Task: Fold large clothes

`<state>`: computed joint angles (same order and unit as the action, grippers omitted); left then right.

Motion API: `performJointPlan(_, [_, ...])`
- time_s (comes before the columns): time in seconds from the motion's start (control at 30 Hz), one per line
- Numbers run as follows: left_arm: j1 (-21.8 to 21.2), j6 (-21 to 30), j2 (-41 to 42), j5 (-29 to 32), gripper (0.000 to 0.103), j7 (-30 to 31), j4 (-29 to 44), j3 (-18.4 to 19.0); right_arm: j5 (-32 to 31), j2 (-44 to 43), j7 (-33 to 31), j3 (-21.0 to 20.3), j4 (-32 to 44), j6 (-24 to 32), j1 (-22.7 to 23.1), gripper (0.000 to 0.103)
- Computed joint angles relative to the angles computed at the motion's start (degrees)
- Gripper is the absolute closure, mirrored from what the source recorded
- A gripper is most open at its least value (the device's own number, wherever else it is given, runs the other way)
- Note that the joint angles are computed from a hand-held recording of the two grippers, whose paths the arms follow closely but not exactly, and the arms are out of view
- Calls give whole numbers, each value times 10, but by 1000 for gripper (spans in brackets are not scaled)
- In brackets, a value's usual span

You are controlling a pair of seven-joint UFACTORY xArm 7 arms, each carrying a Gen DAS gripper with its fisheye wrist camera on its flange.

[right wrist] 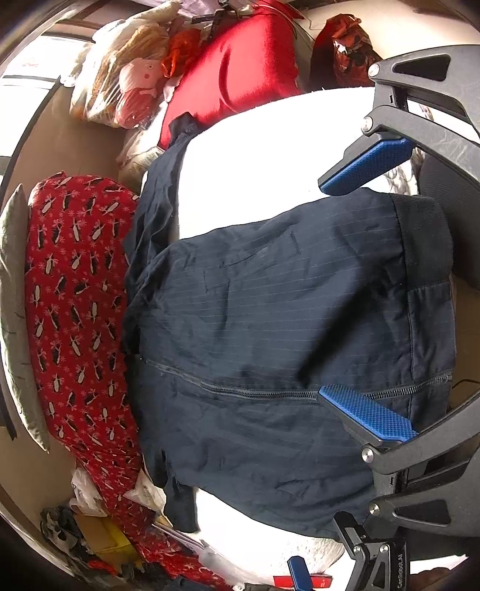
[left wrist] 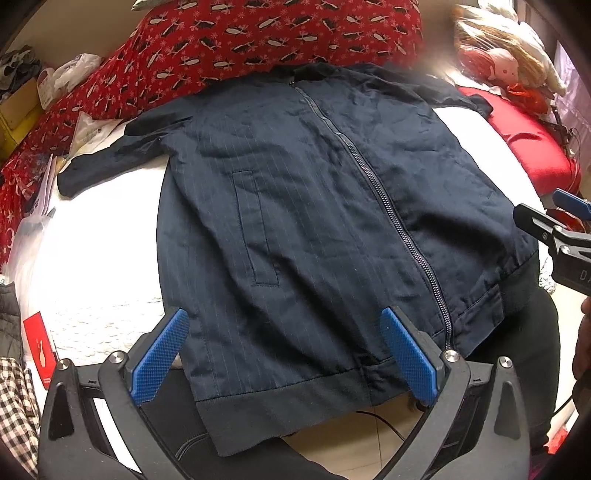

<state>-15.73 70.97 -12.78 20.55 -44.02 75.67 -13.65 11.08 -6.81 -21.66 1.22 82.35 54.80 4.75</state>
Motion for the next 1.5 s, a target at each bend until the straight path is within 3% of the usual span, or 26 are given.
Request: performJointPlan(1.5, [11, -15, -27, -8, 0, -13, -25, -6, -16, -14, 3, -2, -12, -12, -2, 1])
